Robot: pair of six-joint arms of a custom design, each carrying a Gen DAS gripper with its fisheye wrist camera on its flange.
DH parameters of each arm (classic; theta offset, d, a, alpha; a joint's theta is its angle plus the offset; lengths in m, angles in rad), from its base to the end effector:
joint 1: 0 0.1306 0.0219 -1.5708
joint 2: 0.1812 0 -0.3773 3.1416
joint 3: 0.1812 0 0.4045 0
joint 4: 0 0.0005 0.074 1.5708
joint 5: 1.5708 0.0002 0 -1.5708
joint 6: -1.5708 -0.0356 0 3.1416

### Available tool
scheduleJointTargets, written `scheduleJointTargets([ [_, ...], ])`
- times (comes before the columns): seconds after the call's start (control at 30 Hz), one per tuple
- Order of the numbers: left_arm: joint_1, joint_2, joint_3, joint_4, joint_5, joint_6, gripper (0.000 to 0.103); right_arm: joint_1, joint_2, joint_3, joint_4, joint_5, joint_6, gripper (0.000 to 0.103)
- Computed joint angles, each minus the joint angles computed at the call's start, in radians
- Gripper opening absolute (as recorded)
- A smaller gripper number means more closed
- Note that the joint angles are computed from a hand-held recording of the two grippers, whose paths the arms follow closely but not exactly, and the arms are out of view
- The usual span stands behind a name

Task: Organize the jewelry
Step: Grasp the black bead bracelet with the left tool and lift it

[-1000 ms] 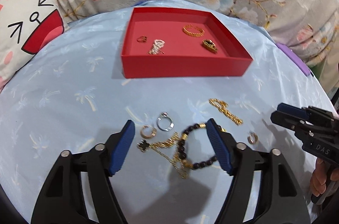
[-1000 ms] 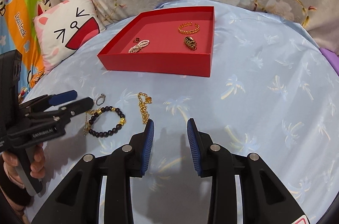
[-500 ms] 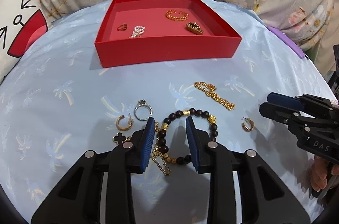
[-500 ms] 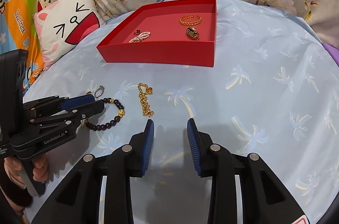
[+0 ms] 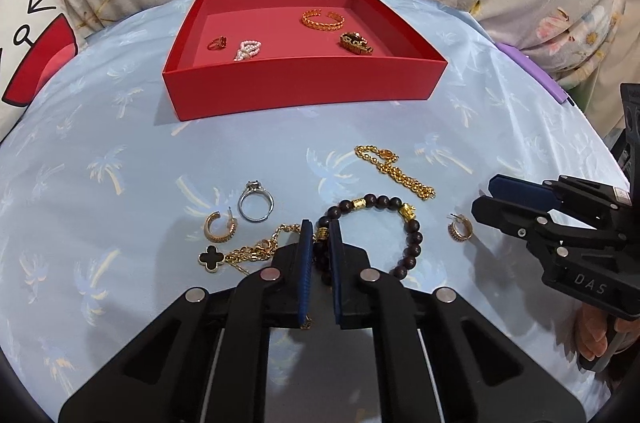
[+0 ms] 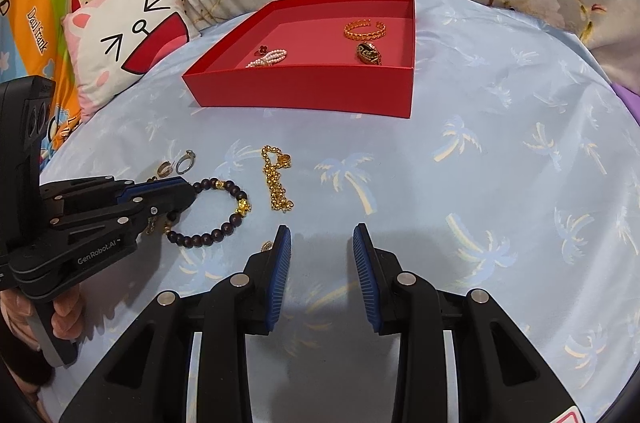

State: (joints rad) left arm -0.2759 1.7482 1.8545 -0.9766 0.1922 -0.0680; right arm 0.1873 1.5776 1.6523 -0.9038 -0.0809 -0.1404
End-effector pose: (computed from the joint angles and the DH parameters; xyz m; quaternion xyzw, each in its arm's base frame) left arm 0.6009 -0.1777 0.4434 0.1924 0.9155 -0.1251 0.3303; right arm 0.5592 0.1084 0.4506 -0.0365 0.9307 0.0962 0.3511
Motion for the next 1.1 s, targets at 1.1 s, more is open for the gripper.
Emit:
scheduleJointTargets([
  [1.1,0.070,-0.108,-0.056,0.105,0.071,0.043,0.007,0.033,0.091,0.115,-0.025,-0.007,0.015,0.032],
])
